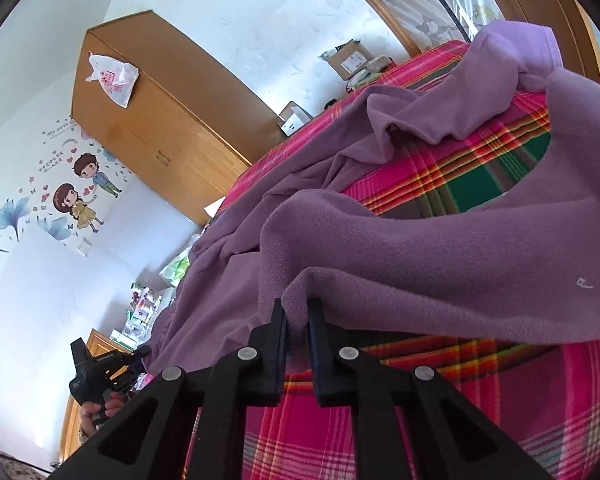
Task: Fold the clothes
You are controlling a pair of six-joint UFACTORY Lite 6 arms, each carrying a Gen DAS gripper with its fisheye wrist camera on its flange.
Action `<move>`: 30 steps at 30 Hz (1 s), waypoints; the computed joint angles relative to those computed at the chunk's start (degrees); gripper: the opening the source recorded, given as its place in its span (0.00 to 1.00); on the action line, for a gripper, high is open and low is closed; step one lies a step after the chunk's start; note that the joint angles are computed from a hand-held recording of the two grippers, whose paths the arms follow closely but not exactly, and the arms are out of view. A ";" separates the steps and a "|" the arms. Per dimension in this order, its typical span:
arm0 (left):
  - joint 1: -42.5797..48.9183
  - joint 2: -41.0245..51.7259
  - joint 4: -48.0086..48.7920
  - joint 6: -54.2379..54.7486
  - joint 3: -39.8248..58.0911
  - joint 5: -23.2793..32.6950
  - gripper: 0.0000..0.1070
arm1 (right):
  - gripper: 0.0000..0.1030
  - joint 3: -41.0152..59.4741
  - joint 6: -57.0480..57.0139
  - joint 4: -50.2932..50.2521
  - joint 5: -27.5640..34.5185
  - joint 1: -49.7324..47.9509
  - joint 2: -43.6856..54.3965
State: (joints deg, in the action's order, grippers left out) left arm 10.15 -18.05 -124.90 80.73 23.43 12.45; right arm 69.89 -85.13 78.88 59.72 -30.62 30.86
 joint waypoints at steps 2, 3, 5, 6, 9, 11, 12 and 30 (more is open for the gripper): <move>0.70 -1.20 -0.48 0.07 -0.74 0.69 0.10 | 0.09 -1.02 -0.16 0.01 0.76 -0.90 -1.06; 0.87 -1.98 -0.75 0.31 -1.15 0.81 0.10 | 0.09 -1.37 -0.04 -0.09 1.35 -1.56 -1.46; 0.83 -4.15 -1.45 0.61 -2.08 0.29 0.09 | 0.09 -1.58 1.31 -0.30 2.45 -2.39 -1.81; 0.80 -5.05 -0.96 0.08 -2.39 0.10 0.09 | 0.09 -1.94 1.50 -0.37 2.71 -2.94 -2.10; 1.04 -7.91 1.35 -2.40 -3.43 -0.07 0.09 | 0.09 -3.12 1.23 -0.50 3.18 -4.20 -3.25; 1.67 -9.61 3.42 -4.58 -4.16 0.35 0.09 | 0.09 -3.90 1.06 -0.78 3.55 -5.20 -3.89; 1.97 -10.26 5.39 -6.47 -4.40 0.40 0.09 | 0.09 -4.29 1.19 -1.03 3.72 -5.78 -4.18; 5.96 -23.10 40.51 -42.26 -10.79 2.02 0.09 | 0.08 -9.51 1.37 -5.25 2.32 -11.53 -5.24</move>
